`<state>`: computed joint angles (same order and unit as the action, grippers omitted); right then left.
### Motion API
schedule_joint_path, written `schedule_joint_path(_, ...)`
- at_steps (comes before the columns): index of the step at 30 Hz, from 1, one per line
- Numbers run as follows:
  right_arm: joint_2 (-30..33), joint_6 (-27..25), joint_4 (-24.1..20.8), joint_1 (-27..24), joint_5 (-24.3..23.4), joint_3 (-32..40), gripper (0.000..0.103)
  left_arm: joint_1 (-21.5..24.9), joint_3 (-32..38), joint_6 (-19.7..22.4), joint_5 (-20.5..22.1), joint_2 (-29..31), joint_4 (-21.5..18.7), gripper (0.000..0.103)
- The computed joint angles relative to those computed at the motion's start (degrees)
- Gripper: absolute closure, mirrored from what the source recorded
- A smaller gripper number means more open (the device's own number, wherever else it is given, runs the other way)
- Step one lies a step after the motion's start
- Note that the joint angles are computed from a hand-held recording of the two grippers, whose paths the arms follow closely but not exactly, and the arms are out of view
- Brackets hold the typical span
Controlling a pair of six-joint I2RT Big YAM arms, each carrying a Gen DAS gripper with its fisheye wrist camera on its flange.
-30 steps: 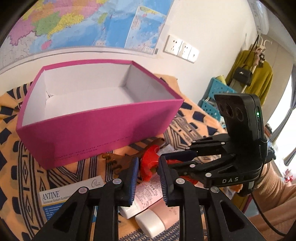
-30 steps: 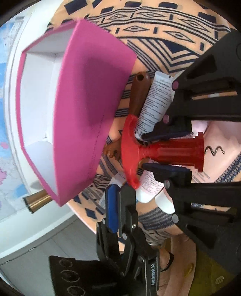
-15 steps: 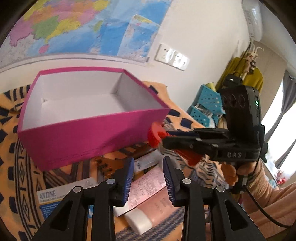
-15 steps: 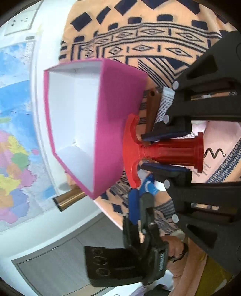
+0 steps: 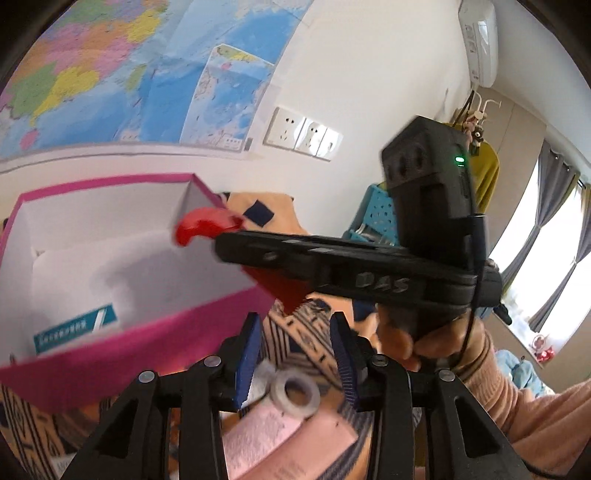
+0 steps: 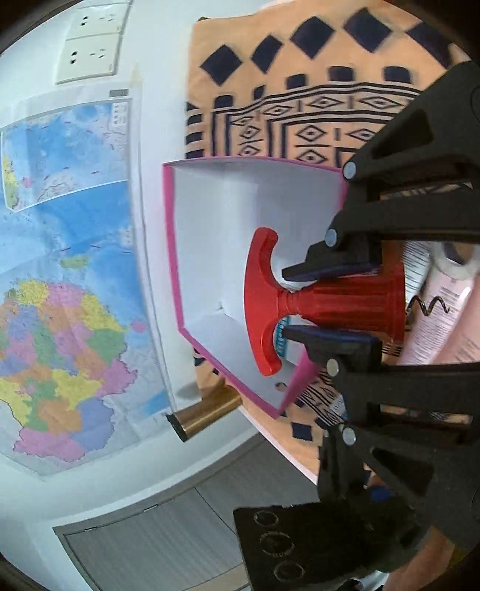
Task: Organize rigid objects
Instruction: 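Lift the red corkscrew into the pink box and release it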
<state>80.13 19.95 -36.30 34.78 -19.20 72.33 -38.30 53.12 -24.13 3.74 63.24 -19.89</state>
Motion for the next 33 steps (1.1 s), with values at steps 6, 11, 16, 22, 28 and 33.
schedule_joint_path(6, 4.9, -0.71, -1.47, -0.68, 0.03, 4.48, 0.077, 1.5, 3.75, 0.71, -0.92, 4.02, -1.06, 0.072)
schedule_joint_path(11, 7.79, -1.5, -2.96, -1.11, 1.2, 7.34, 0.077, 3.08, 5.86, 0.9, -0.79, 6.43, -2.12, 0.077)
schedule_joint_path(16, 10.7, -2.27, -5.22, -1.94, 1.82, 9.85, 0.077, 4.91, 7.73, 0.12, 1.41, 8.96, -2.98, 0.077)
schedule_joint_path(22, 12.89, -2.94, -7.7, -2.24, 4.09, 11.48, 0.077, 5.78, 8.93, -1.1, 0.82, 10.83, -4.76, 0.077)
schedule_joint_path(28, 10.86, -2.4, -6.91, -2.46, 6.28, 9.18, 0.072, 4.77, 4.85, -0.01, -3.54, 6.02, -3.86, 0.073)
schedule_joint_path(33, 6.34, -2.29, -4.99, -2.7, 4.2, 4.68, 0.069, 3.82, -0.05, 0.48, -6.81, -0.12, -3.51, 0.064)
